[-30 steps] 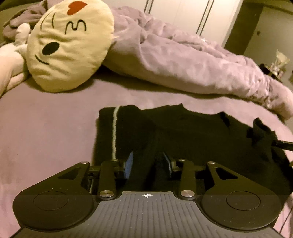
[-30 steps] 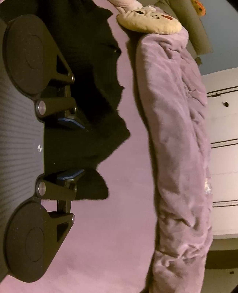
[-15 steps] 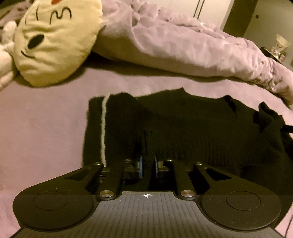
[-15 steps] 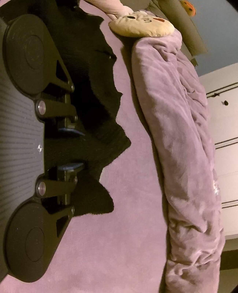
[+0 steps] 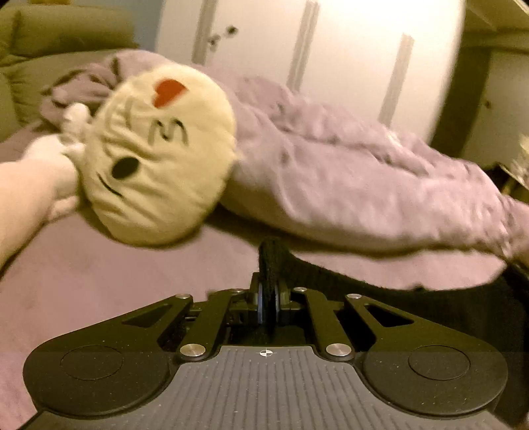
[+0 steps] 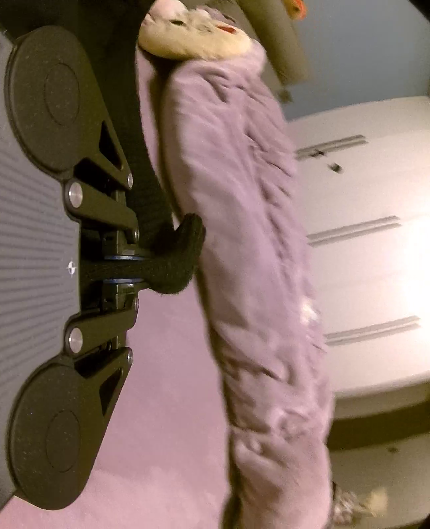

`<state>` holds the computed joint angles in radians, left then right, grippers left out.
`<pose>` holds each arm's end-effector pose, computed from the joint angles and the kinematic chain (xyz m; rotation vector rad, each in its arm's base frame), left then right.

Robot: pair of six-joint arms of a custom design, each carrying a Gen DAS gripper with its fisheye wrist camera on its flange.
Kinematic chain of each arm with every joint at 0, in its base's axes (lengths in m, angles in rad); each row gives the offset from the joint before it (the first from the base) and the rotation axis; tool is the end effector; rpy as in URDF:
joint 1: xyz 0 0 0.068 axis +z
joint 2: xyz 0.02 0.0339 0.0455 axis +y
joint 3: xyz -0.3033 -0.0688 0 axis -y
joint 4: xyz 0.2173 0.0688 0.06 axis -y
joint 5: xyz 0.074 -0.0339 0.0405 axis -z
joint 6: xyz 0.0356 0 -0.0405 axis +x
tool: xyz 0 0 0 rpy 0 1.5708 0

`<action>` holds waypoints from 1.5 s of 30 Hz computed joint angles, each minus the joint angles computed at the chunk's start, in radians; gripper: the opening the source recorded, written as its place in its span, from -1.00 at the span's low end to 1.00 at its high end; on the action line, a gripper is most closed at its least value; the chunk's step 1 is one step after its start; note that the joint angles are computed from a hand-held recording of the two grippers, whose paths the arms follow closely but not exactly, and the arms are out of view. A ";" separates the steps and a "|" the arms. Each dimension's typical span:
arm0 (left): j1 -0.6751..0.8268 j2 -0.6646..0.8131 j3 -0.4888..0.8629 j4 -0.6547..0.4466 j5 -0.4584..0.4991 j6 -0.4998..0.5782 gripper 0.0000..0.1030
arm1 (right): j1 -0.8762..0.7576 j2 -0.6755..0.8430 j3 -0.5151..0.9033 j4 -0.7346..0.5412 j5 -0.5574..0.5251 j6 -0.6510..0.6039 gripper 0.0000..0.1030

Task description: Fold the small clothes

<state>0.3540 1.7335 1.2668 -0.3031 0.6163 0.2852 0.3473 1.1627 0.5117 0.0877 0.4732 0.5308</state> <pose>0.3487 0.1069 0.2969 0.2185 2.1878 -0.3686 0.1919 0.0522 0.2515 0.4587 2.0147 0.0329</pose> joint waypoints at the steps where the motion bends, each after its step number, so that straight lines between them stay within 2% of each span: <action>1: -0.008 0.008 0.003 0.018 -0.017 -0.039 -0.84 | 0.013 0.008 -0.002 0.012 0.042 -0.011 -0.83; 3: -0.032 0.011 -0.029 0.097 -0.073 -0.097 -0.84 | 0.012 0.034 0.002 0.023 0.051 -0.004 -0.83; 5: -0.071 0.011 -0.085 0.188 -0.158 -0.105 -0.79 | 0.033 0.085 0.005 0.033 0.108 -0.006 -0.79; 6: -0.087 0.012 -0.099 0.192 -0.192 -0.096 -0.73 | 0.044 0.109 0.006 0.033 0.146 -0.010 -0.78; 8: -0.099 0.002 -0.142 0.215 -0.226 -0.096 -0.41 | 0.064 0.143 0.036 -0.055 0.209 0.048 -0.59; 9: -0.084 -0.005 -0.162 0.219 -0.194 -0.082 -0.27 | 0.065 0.127 0.032 -0.082 0.206 0.079 -0.57; 10: -0.068 -0.010 -0.173 0.212 -0.168 -0.065 0.09 | 0.059 0.092 0.021 -0.110 0.178 0.109 -0.52; 11: -0.050 -0.017 -0.190 0.213 -0.157 -0.052 0.26 | 0.055 0.045 0.011 -0.156 0.153 0.132 -0.51; 15: 0.049 -0.036 -0.243 0.133 -0.087 0.030 0.36 | 0.181 -0.153 -0.048 -0.350 0.157 0.303 -0.41; 19: 0.150 -0.058 -0.327 0.065 -0.036 0.153 0.47 | 0.514 -0.253 -0.082 -0.607 0.299 0.683 -0.16; 22: 0.205 -0.089 -0.401 0.085 -0.015 0.203 0.49 | 0.601 -0.227 -0.100 -0.655 0.307 0.784 -0.09; 25: 0.219 -0.117 -0.394 0.044 -0.009 0.199 0.52 | 0.589 -0.221 -0.097 -0.634 0.292 0.769 -0.11; 26: 0.219 -0.126 -0.386 0.029 -0.011 0.195 0.53 | 0.578 -0.222 -0.095 -0.628 0.289 0.751 -0.30; 28: 0.209 -0.141 -0.377 0.013 -0.029 0.189 0.54 | 0.556 -0.203 -0.091 -0.604 0.284 0.704 -0.54; 29: 0.200 -0.146 -0.374 0.009 -0.042 0.183 0.54 | 0.580 -0.184 -0.076 -0.634 0.301 0.726 -0.64; 33: 0.184 -0.166 -0.390 0.010 -0.053 0.197 0.53 | 0.645 -0.131 -0.034 -0.716 0.370 0.777 -0.71; 38: 0.126 -0.168 -0.415 0.060 -0.139 0.212 0.20 | 0.639 -0.122 -0.020 -0.741 0.372 0.775 -0.72; 45: 0.091 -0.175 -0.415 0.069 -0.177 0.217 -0.29 | 0.652 -0.078 0.008 -0.777 0.380 0.772 -0.72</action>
